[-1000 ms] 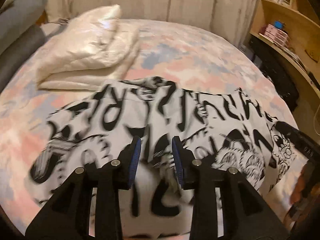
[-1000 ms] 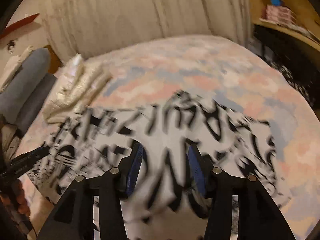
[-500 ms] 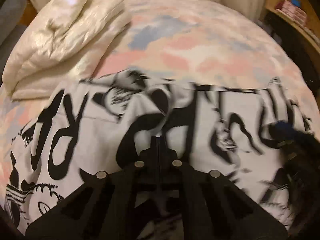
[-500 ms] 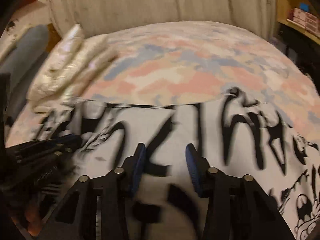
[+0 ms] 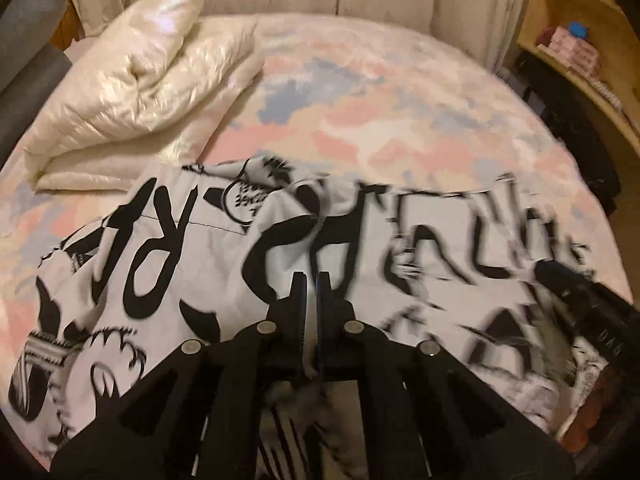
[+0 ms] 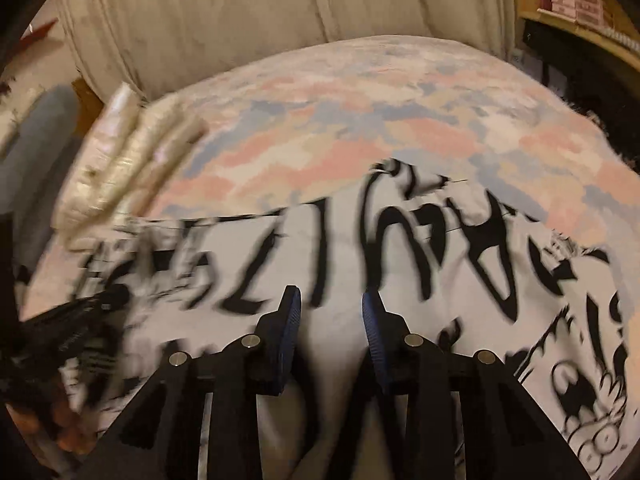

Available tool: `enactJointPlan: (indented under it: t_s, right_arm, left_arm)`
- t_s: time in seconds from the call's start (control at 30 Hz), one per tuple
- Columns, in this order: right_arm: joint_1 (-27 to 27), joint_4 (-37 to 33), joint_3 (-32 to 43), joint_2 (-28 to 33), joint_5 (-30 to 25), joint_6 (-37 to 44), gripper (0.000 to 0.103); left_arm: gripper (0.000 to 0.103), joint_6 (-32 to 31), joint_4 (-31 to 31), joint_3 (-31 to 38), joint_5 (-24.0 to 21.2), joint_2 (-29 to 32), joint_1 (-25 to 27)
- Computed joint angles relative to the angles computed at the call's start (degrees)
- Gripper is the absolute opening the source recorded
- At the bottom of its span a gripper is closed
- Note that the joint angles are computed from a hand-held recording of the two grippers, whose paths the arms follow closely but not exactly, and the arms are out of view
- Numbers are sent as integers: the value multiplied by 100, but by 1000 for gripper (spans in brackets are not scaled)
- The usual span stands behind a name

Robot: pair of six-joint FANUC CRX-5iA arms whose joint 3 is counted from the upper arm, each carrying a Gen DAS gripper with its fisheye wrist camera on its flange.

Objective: Fold large clothes
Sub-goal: 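Spread the garment flat on the bed with both tools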

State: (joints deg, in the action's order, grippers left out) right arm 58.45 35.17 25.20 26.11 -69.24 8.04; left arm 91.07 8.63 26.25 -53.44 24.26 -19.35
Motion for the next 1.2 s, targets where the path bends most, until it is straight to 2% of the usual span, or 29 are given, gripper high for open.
enactJointPlan:
  t_s: [0.17, 0.37, 0.53, 0.97, 1.03, 1.2]
  right_arm:
    - [326, 31, 211, 26, 30, 179, 32]
    - [654, -185, 429, 228, -256, 394, 32]
    - [864, -288, -67, 37, -233, 140, 32]
    - [1149, -207, -939, -603, 96, -1011, 35]
    - [1216, -158, -947, -672, 57, -1094, 35]
    - [1541, 62, -903, -777, -136, -1355, 35]
  left_arm:
    - [1, -288, 506, -745, 199, -540, -79]
    - [1, -213, 190, -1184, 46, -772, -349]
    - [1, -24, -203, -1599, 223, -1043, -412]
    - [2, 170, -79, -2175, 303, -1768, -273]
    - [4, 212, -84, -2270, 316, -1971, -237]
    - [24, 335, 24, -2502, 251, -2391, -128]
